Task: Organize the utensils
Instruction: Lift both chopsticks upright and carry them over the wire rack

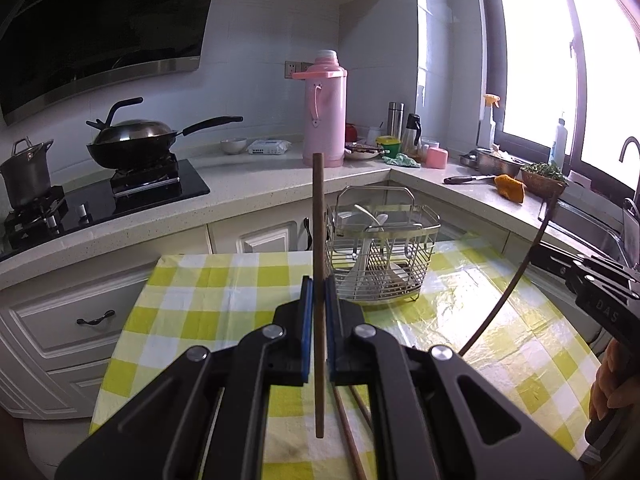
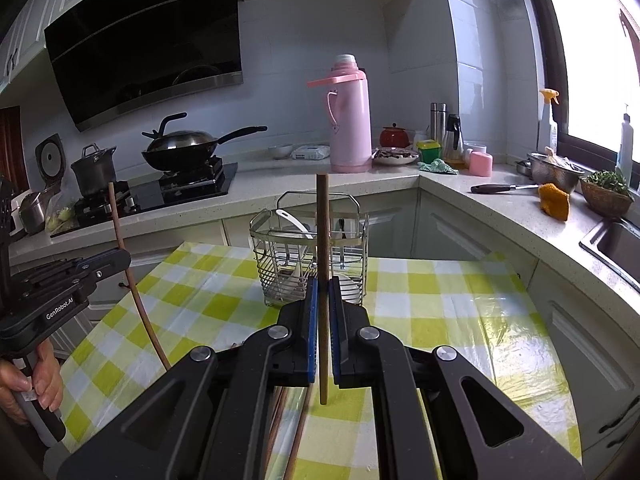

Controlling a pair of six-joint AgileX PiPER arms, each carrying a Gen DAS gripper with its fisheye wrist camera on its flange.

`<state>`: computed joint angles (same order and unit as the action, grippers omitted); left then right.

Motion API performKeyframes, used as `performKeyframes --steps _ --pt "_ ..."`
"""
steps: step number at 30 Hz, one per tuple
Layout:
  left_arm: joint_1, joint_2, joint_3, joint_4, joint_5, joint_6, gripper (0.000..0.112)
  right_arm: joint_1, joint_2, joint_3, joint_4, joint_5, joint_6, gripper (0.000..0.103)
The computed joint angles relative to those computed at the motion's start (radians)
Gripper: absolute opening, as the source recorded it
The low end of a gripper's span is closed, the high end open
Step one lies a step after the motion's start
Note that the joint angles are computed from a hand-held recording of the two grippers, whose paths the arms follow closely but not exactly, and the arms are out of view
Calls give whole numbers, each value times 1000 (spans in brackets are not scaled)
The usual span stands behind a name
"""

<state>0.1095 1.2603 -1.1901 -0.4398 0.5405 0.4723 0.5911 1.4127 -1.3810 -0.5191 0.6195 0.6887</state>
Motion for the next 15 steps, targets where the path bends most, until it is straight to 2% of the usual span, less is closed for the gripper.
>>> performKeyframes --steps 8,15 --pt "-61 32 -59 15 -68 -34 6 -29 27 -81 1 -9 -48 6" --pt "-115 115 -229 98 -76 -131 6 -93 107 -259 87 -5 -174 6"
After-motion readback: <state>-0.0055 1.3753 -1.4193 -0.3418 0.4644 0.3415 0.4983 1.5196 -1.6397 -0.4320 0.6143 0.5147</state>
